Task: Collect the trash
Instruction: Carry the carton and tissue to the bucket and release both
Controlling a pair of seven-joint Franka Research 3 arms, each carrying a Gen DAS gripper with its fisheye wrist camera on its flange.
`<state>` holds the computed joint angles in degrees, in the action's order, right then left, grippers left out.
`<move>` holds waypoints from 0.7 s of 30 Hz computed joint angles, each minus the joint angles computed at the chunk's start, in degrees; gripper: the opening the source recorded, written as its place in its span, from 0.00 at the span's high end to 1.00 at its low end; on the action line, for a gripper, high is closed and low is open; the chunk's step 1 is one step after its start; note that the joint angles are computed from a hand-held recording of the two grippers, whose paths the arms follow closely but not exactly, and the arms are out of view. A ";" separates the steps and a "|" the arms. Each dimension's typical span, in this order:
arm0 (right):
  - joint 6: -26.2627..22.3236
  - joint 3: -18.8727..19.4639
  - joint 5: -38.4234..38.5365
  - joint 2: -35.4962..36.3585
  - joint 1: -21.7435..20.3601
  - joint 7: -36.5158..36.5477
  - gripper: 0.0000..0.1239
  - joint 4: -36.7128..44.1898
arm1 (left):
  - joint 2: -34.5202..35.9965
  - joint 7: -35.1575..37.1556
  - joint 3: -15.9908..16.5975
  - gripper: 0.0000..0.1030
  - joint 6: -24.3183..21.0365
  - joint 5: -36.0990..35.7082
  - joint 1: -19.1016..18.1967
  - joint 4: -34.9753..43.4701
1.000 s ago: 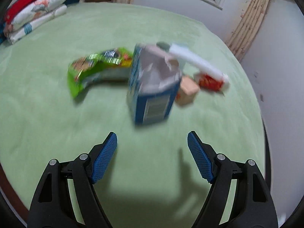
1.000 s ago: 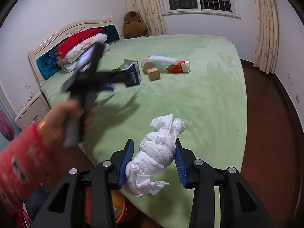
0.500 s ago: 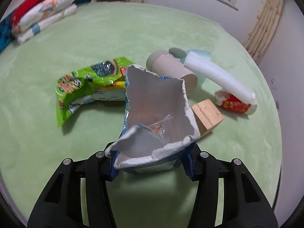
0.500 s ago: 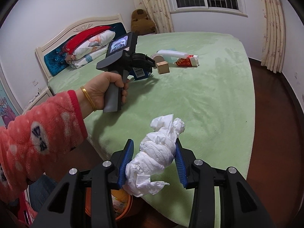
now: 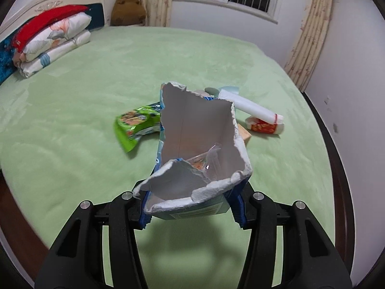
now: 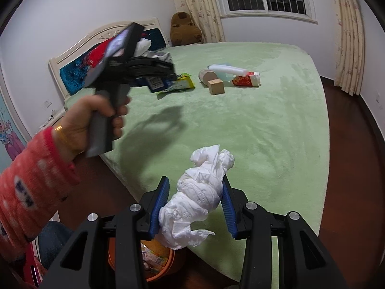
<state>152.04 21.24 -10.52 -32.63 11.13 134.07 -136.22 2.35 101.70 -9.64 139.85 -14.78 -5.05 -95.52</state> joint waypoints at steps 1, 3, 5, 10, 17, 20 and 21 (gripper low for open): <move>0.05 0.26 -0.20 -0.01 -0.12 0.19 0.66 0.20 | -1.50 1.84 0.18 0.51 0.01 -1.45 0.37 -1.44; 0.14 0.46 -0.47 -0.06 -0.17 0.30 0.66 0.34 | -5.46 5.25 1.15 0.51 0.42 -4.38 0.73 -5.32; -0.03 0.86 -0.89 -0.16 -0.37 0.61 0.66 0.71 | -9.52 9.57 2.91 0.51 0.50 -7.75 0.56 -9.18; -0.89 1.36 -1.79 0.13 -0.24 0.59 0.66 1.93 | -18.53 16.27 7.97 0.51 -0.50 -11.40 -0.44 -17.59; -1.11 1.95 -2.79 2.71 1.03 -0.07 0.66 4.09 | -28.89 18.88 13.04 0.51 -3.61 -9.39 -1.11 -29.41; -1.16 1.74 -2.56 4.58 2.48 -0.60 0.66 4.97 | -31.12 17.09 14.63 0.51 -5.72 -8.29 -0.21 -32.93; -1.36 1.71 -2.54 5.43 2.95 -0.78 0.66 5.46 | -31.53 16.37 14.92 0.51 -6.33 -8.06 0.03 -33.78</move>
